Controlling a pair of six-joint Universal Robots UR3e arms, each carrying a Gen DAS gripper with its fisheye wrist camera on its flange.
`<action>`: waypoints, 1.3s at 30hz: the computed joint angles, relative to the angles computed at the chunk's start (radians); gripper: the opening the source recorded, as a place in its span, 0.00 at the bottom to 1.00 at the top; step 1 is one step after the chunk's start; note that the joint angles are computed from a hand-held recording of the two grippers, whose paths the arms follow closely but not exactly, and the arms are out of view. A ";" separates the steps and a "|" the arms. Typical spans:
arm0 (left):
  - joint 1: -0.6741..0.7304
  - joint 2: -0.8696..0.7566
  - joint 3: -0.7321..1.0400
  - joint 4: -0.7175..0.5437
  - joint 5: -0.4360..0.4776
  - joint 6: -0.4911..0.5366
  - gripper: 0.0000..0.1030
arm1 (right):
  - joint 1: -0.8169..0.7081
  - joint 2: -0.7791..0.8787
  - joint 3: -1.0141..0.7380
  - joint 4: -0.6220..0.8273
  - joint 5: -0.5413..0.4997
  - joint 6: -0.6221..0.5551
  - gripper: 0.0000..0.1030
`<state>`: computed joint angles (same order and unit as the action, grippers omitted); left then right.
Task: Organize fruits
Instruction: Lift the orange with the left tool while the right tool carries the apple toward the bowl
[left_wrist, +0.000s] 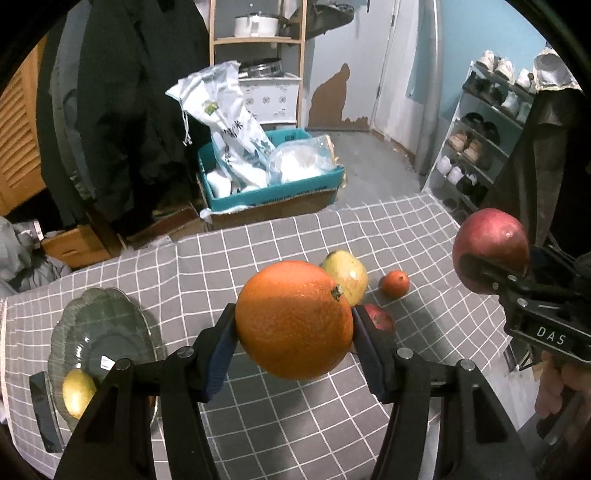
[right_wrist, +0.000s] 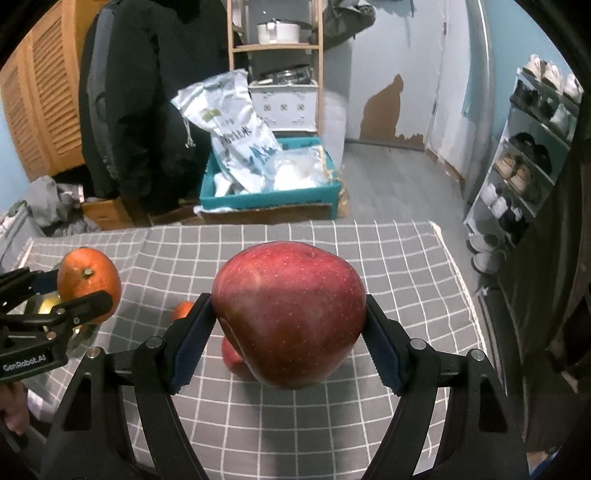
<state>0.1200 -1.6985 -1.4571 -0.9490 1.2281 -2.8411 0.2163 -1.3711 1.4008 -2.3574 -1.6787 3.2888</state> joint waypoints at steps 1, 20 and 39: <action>0.008 0.008 -0.001 -0.002 -0.008 0.002 0.60 | 0.006 0.003 -0.010 0.003 -0.002 0.000 0.76; 0.132 0.123 -0.034 -0.009 -0.081 0.035 0.60 | 0.101 0.102 -0.238 0.057 -0.025 0.008 0.76; 0.338 0.173 -0.080 -0.015 -0.141 0.077 0.60 | 0.221 0.409 -0.757 0.246 -0.038 0.021 0.76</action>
